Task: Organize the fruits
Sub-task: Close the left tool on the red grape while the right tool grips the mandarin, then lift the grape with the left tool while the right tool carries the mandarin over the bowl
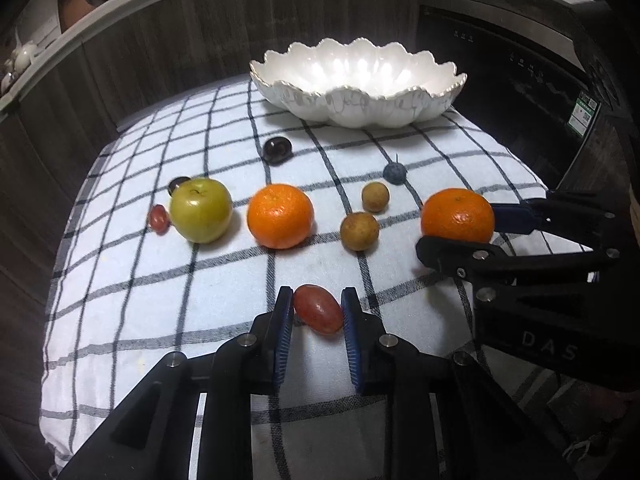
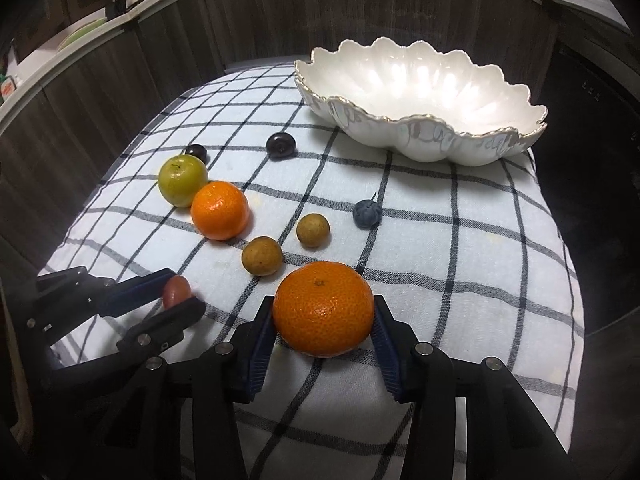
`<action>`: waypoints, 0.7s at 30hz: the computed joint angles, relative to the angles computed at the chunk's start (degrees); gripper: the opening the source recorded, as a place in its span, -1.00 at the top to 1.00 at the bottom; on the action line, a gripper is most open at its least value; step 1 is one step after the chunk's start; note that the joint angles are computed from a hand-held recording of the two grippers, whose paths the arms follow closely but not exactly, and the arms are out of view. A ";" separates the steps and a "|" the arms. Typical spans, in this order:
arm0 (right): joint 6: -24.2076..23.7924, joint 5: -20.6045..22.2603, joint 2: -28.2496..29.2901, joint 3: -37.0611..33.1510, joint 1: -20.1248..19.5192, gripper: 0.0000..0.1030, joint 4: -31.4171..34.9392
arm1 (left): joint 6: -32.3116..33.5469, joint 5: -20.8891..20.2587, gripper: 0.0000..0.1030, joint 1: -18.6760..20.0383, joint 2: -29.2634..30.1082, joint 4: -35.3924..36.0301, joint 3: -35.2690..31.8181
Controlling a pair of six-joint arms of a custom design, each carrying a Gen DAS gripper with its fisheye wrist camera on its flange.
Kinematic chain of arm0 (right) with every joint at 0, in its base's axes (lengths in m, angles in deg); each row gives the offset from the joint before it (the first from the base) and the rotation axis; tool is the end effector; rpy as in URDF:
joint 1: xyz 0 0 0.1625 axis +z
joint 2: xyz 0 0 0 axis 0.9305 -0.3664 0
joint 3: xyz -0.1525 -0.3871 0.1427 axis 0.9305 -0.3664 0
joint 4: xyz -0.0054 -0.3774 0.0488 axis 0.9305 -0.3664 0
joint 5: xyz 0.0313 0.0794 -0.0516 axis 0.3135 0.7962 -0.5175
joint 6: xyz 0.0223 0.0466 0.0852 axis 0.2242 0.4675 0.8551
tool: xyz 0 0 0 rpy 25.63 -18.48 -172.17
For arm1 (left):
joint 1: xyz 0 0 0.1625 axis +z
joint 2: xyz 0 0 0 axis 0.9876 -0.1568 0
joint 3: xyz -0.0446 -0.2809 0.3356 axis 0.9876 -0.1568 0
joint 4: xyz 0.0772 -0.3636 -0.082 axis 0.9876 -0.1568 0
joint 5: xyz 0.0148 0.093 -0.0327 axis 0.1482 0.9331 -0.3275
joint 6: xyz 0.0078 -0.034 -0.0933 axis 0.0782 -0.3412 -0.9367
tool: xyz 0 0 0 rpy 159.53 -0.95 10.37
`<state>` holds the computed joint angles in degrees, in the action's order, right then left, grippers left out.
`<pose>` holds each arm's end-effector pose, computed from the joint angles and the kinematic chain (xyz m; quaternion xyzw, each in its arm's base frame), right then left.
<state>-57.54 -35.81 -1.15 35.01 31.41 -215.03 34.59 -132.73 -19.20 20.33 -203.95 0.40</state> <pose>0.2253 -0.8359 0.1406 0.1861 -0.9039 0.2320 0.3075 -0.2048 -0.7981 0.1460 0.2911 0.8780 -0.2149 0.3135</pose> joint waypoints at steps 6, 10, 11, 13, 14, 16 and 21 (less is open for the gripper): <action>-0.37 -0.20 -1.02 1.74 0.73 0.09 -1.94 | 0.88 0.10 0.52 -0.49 -0.72 -1.80 0.77; -0.94 -0.49 -1.65 2.82 1.24 0.09 -3.70 | 1.37 -0.18 0.52 -0.81 -1.28 -3.04 1.25; -1.00 -0.59 -1.83 3.21 1.35 0.09 -4.20 | 1.39 -0.22 0.52 -0.89 -1.41 -3.32 1.32; -0.96 -0.70 -2.26 3.90 1.56 0.09 -4.97 | 1.02 -0.13 0.52 -1.03 -1.60 -3.42 1.28; -0.92 -0.80 -2.43 4.15 1.66 0.09 -5.25 | 0.81 -0.08 0.52 -1.10 -1.69 -3.37 1.19; -0.85 -0.89 -2.75 4.55 1.87 0.09 -5.77 | 0.64 -0.03 0.52 -1.28 -1.89 -3.72 1.06; -1.15 -0.88 -2.97 4.50 2.37 0.09 -7.10 | -0.02 -0.20 0.52 -1.53 -2.11 -3.83 0.33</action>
